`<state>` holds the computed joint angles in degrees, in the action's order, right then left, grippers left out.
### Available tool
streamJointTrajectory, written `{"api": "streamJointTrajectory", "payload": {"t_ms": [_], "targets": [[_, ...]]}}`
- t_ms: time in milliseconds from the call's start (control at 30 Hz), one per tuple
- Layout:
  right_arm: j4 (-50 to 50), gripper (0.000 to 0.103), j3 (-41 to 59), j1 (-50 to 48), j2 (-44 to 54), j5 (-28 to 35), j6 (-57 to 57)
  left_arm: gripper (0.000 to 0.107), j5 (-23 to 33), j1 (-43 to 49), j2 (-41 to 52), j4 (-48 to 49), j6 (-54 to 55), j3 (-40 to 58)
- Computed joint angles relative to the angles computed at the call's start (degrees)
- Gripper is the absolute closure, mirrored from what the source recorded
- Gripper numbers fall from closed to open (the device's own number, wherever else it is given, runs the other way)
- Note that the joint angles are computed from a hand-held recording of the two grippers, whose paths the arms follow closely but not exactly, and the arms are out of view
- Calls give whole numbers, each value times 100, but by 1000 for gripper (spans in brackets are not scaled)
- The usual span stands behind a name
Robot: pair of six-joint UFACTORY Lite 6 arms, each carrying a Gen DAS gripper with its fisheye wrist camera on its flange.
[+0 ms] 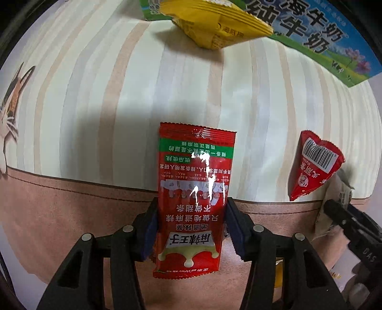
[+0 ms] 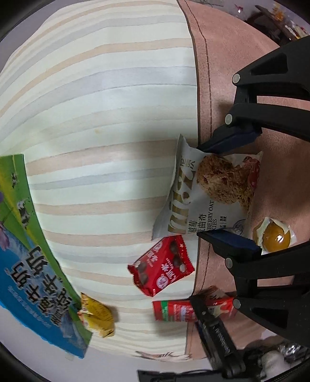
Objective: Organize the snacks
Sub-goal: 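Carry both packets into the box and open both tools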
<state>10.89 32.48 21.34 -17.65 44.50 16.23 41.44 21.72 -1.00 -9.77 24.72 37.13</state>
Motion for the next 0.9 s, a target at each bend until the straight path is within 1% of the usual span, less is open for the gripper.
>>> {"api": "streamJointTrajectory", "payload": {"t_ms": [67,133,167,200,233,267,300,333,400,500,533,633,667,700,733,800,900], "targets": [[-271,43,-131,265,-163,-68,384,61,12,79,-311,28,53,-186],[-442,45,-181,517,-176,-184,703,62,125,251,-936,44,192,-557],[-454,46,-188,681,-199,-230,888,62,390,430,-1411,64,337,-846],[-380,46,-189,865,-203,-293,1036,62,554,468,-1647,0,379,-896],[-193,46,-214,810,-351,-178,944,62,814,546,-1944,-41,437,-930],[-151,46,-29,516,-286,-112,636,62,1016,616,-2072,-74,511,-868],[-7,46,29,456,-461,84,564,62,1157,782,-1961,-105,692,-591],[179,46,51,338,-585,205,406,62,1526,1017,-2011,-188,939,-272],[441,47,108,211,-796,354,242,62,1911,1144,-2114,-330,1108,43],[773,47,429,41,-972,644,51,62,2524,1446,-2231,-578,1409,500],[866,47,683,-69,-933,797,-43,62,2791,1497,-2260,-688,1441,731],[1038,47,1482,-205,-743,1066,-209,62,3314,1237,-2049,-1041,1212,1551],[1142,47,1784,-431,-617,1222,-466,62,3456,1071,-1917,-1146,1099,1890],[1225,47,2132,-544,-480,1333,-606,62,3533,879,-1716,-1273,939,2255],[1287,47,2433,-607,-348,1402,-672,62,3370,607,-1399,-1392,791,2496],[1481,47,3435,-997,315,1686,-1109,62,3460,335,-937,-1521,607,3211],[1472,47,4898,-1096,1282,1926,-1213,62,3656,-202,164,-1643,134,4792]]}}
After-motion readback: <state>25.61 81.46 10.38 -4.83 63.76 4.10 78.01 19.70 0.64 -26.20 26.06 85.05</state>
